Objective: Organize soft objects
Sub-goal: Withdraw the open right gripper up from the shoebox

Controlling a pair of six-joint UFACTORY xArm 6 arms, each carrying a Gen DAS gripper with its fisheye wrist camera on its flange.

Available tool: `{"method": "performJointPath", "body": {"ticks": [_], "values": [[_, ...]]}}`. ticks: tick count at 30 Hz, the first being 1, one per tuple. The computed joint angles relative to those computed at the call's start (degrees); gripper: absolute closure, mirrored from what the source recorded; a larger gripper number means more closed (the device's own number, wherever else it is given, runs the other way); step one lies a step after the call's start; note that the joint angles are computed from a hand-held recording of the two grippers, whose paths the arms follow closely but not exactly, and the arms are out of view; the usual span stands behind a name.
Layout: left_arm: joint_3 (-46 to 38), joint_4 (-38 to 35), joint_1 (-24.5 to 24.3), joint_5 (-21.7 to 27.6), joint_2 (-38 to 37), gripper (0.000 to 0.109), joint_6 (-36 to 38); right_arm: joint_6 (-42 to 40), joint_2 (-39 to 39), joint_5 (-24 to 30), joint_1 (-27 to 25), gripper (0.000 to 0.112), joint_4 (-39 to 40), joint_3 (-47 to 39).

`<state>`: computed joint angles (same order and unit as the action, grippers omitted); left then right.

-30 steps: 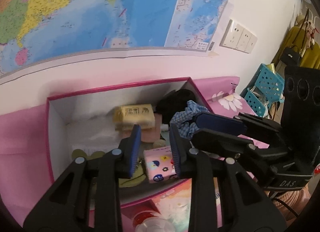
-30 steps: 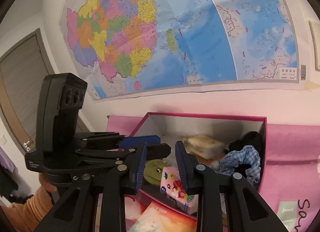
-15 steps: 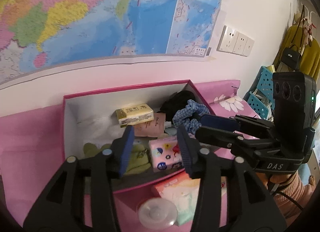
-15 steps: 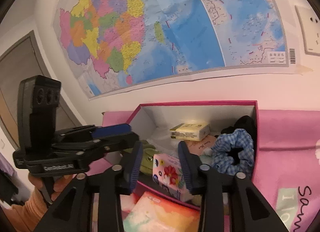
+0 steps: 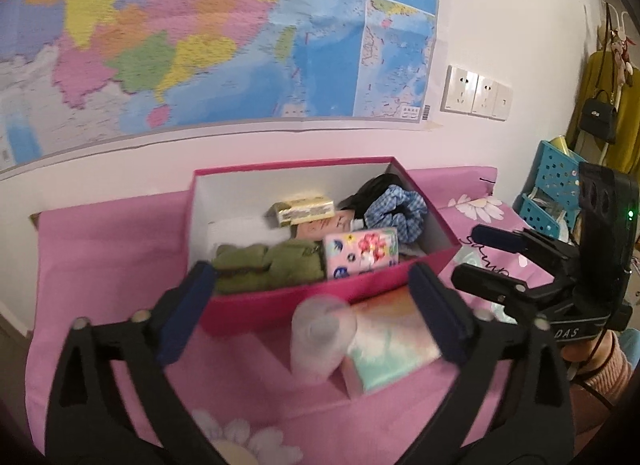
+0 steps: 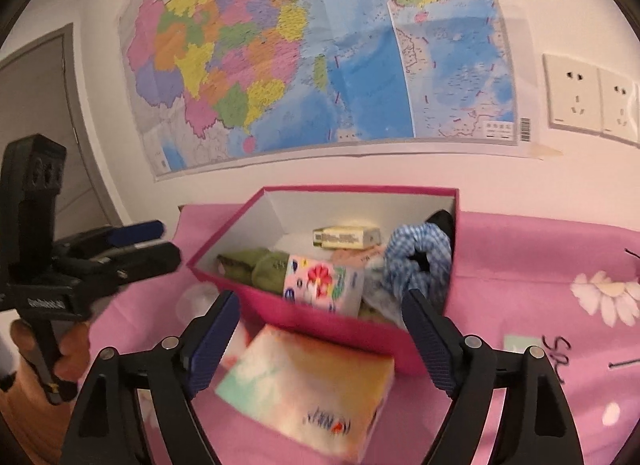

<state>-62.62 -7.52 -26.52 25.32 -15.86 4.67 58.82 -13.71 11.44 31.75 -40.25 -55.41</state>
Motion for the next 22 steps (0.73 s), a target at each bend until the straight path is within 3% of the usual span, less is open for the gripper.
{"method": "performJointPath", "body": {"ticks": [5,9,12,16,20,22], "values": [[6.7,11.0,-0.8,-0.3,-5.5,0.006,-11.0,11.6,-4.1,4.9,3.0,0.020,-12.7,2.9],[11.9,13.9,-1.4,0.8,-9.5,0.006,-17.0,17.8,-6.8,9.1,6.3,0.010,-18.7,5.3],[15.3,18.7,-2.2,1.9,-11.8,0.006,-22.4,18.9,-8.3,11.2,8.4,0.010,-19.0,7.2],[18.5,18.6,-3.3,2.8,-14.1,0.006,-23.5,20.2,-9.8,13.9,10.9,0.010,-18.0,9.8],[20.6,27.9,-5.0,2.9,-16.3,0.006,-31.0,18.5,-10.2,14.3,12.1,0.010,-15.0,11.6],[21.0,27.9,-5.6,3.4,-16.6,0.006,-31.1,17.9,-10.7,14.7,12.5,0.010,-14.1,12.4]]}}
